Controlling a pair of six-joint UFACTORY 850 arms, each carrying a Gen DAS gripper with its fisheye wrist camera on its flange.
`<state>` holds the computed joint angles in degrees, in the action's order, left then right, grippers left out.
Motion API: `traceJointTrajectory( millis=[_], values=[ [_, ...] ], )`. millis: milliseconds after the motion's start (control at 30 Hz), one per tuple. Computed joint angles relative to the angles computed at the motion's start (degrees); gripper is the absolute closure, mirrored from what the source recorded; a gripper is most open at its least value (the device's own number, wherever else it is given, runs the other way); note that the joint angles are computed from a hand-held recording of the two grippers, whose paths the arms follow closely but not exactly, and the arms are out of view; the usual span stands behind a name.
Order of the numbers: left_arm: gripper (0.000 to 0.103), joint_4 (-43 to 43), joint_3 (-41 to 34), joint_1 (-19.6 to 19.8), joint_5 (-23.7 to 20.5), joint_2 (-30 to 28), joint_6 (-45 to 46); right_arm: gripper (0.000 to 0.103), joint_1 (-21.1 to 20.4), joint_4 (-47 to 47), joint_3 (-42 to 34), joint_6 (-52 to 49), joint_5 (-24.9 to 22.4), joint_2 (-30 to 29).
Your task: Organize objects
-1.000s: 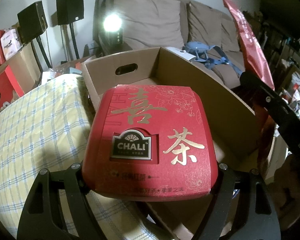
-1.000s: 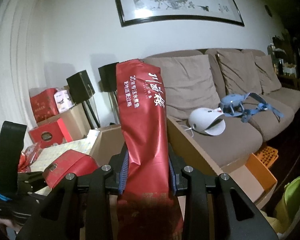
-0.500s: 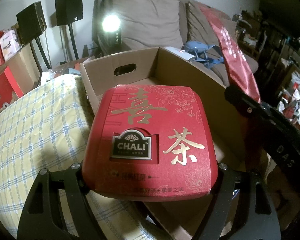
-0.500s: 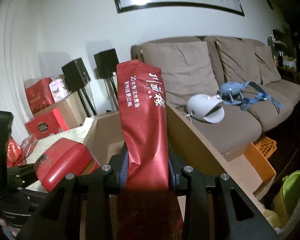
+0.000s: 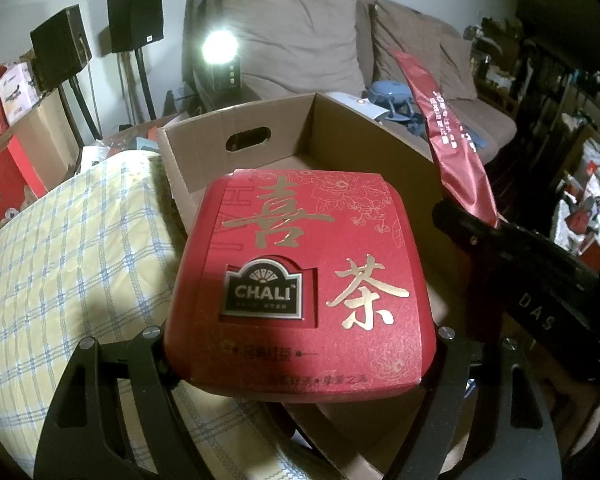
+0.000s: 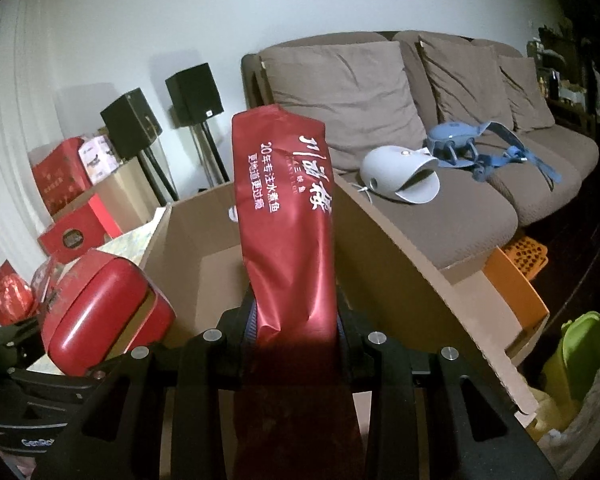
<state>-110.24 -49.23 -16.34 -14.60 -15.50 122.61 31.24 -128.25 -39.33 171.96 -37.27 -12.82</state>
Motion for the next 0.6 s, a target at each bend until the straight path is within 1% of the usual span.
traceJointTrajectory(
  millis=[167,267,600],
  values=[
    [0.024,-0.06,0.18,-0.13,-0.89,0.01,-0.11,0.07,-0.07,0.72,-0.29,-1.08,0.62,-0.01],
    [0.024,-1.12,0.27,-0.6,-0.71,0.06,1.08,0.07,-0.19,1.07,-0.32,-1.17,1.09,0.01],
    [0.024,-0.44,0.09,-0.83,-1.63,0.24,0.42,0.07,-0.98,2.22,-0.56,-1.65,2.9,0.0]
  ],
)
